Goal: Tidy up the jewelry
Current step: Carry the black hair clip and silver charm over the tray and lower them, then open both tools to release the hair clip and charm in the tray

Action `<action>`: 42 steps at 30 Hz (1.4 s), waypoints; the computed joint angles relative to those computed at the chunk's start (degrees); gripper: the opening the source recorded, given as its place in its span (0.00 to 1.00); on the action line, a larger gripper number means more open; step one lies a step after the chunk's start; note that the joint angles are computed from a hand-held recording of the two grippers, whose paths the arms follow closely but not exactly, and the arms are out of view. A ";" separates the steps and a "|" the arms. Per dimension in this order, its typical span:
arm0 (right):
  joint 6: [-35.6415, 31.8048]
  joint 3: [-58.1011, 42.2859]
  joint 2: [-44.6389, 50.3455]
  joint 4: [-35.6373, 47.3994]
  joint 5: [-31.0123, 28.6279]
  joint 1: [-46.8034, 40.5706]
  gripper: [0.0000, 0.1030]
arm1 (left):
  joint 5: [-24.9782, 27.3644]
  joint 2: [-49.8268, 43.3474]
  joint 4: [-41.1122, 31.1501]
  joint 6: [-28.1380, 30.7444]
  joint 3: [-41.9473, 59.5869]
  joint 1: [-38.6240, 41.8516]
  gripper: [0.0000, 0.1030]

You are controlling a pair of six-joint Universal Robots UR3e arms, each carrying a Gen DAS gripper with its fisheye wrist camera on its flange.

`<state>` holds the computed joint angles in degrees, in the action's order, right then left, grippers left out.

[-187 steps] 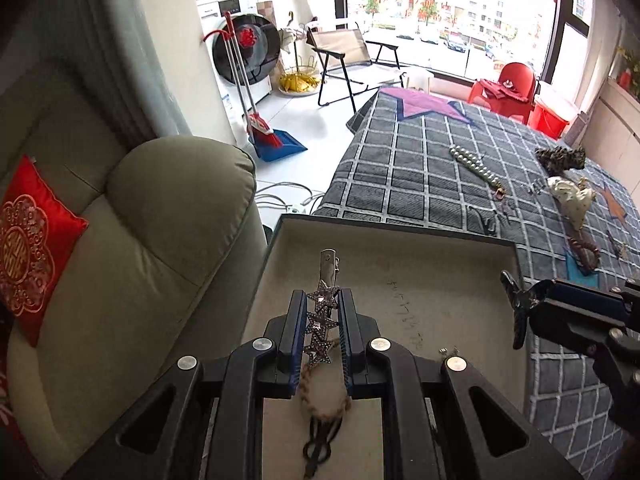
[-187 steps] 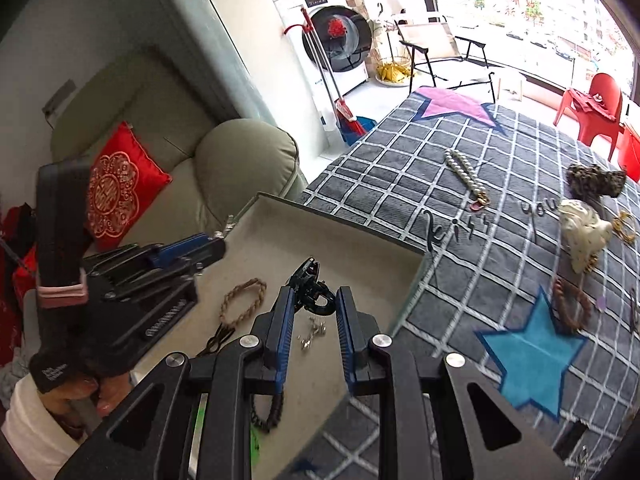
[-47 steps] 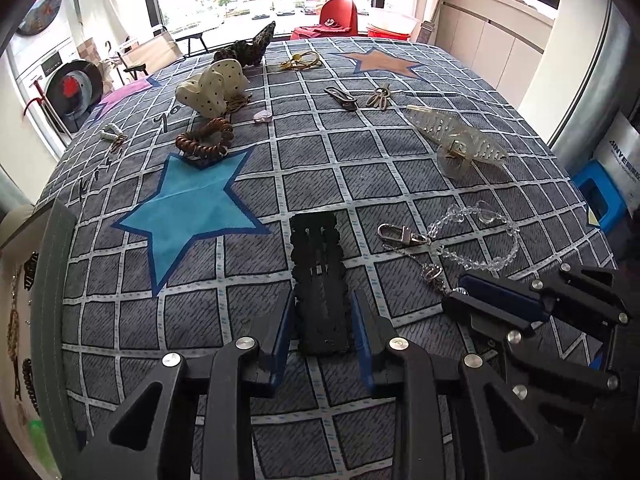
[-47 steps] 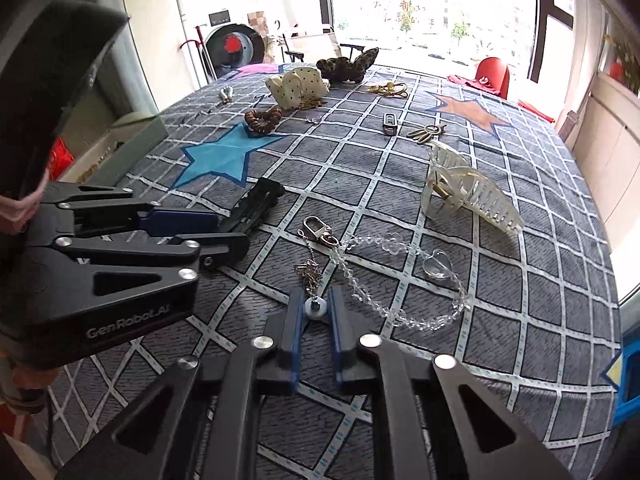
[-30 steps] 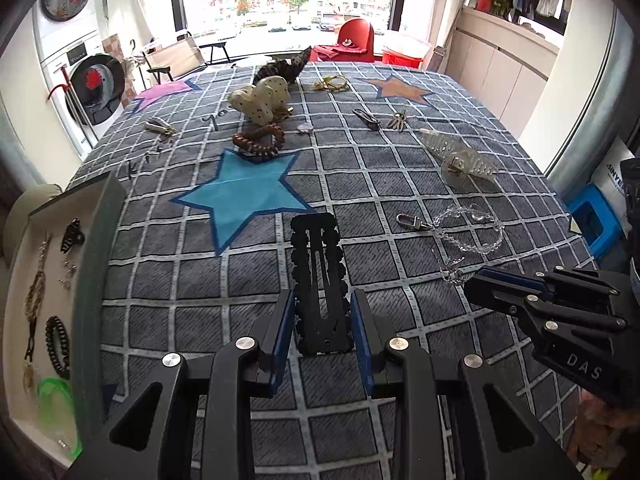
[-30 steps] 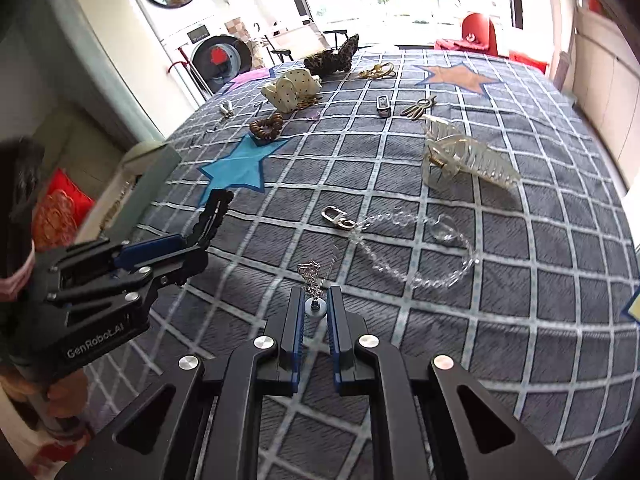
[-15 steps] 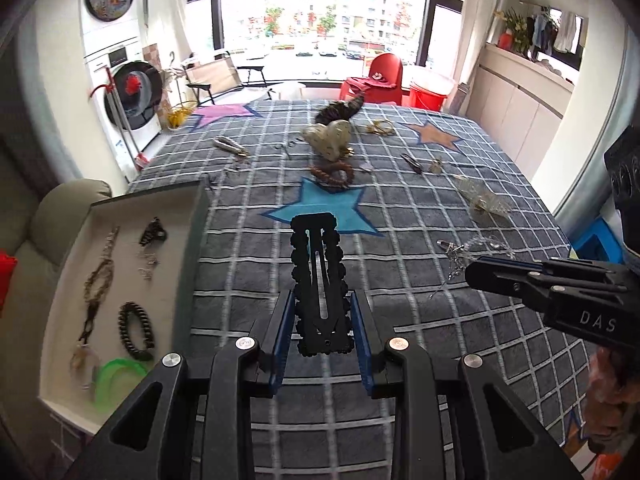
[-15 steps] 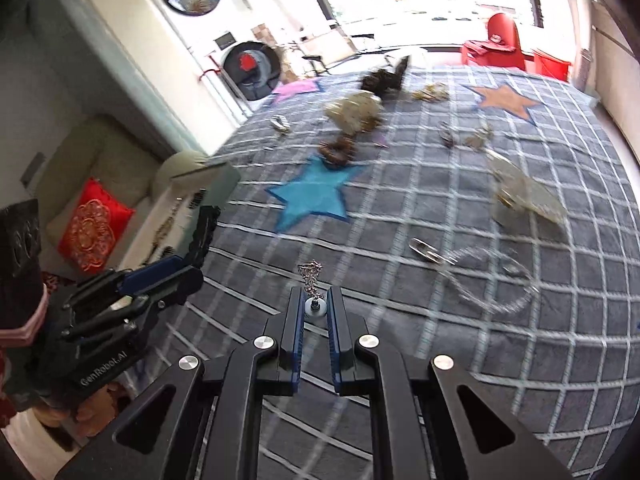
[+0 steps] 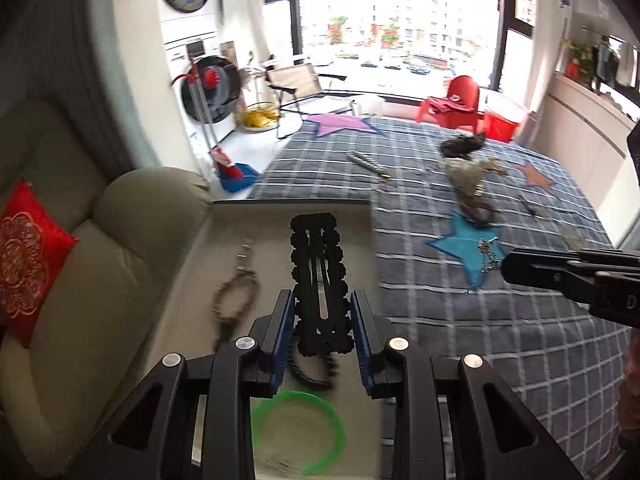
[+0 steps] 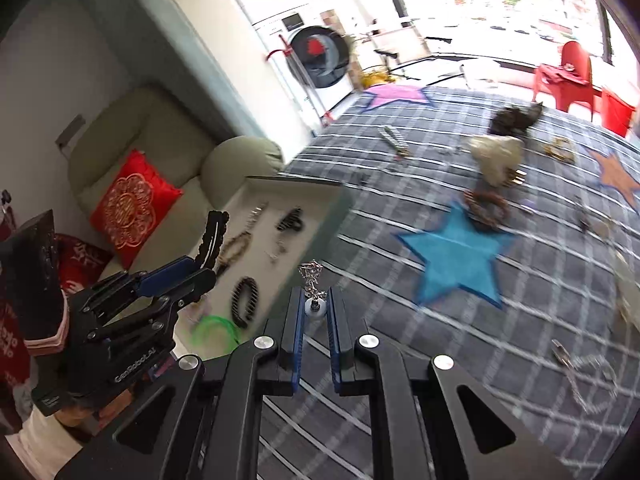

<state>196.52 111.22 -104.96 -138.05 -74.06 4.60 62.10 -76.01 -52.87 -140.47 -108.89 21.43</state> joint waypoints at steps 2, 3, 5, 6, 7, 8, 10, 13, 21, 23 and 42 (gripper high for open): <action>0.44 -3.48 4.64 -0.87 -0.19 1.26 0.12 | 1.73 -4.40 2.79 -1.13 2.35 -0.21 0.30; 0.64 -6.06 7.80 -1.09 -0.50 2.11 0.12 | 2.55 -6.34 3.91 -1.62 3.29 -0.17 0.30; 0.40 -9.45 12.04 -1.22 -0.49 2.77 0.12 | 3.59 -9.91 4.54 -2.26 5.44 -0.21 0.30; 0.31 -11.06 13.95 -1.24 -0.63 3.17 0.12 | 4.16 -12.32 4.63 -2.84 7.05 -0.38 0.30; 0.32 -12.93 15.69 -0.92 -0.80 3.62 0.12 | 4.79 -14.31 4.81 -3.31 8.27 -0.65 0.30; 0.25 -14.34 17.23 -0.84 -0.98 4.00 0.12 | 5.26 -15.79 4.99 -3.61 9.07 -0.96 0.30; 0.05 -17.73 20.99 -0.58 -1.40 4.88 0.12 | 6.57 -19.32 5.63 -4.47 10.90 -1.98 0.30; -0.27 -22.41 26.03 0.45 -2.08 5.89 0.12 | 8.40 -23.55 5.73 -5.01 13.38 -4.00 0.30; -1.26 -31.88 36.50 4.15 -3.72 7.39 0.12 | 11.19 -29.15 4.74 -5.35 16.94 -7.05 0.30; -1.33 -32.95 37.98 4.87 -3.63 7.40 0.12 | 11.19 -29.59 4.76 -5.57 17.07 -7.09 0.30; 0.31 -39.02 43.24 10.69 -2.28 7.08 0.15 | 11.73 -29.32 5.27 -5.57 16.80 -6.75 0.30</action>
<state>196.83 72.20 -61.72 -127.36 -76.34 11.68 73.82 -105.33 -47.60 -146.04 -92.09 14.68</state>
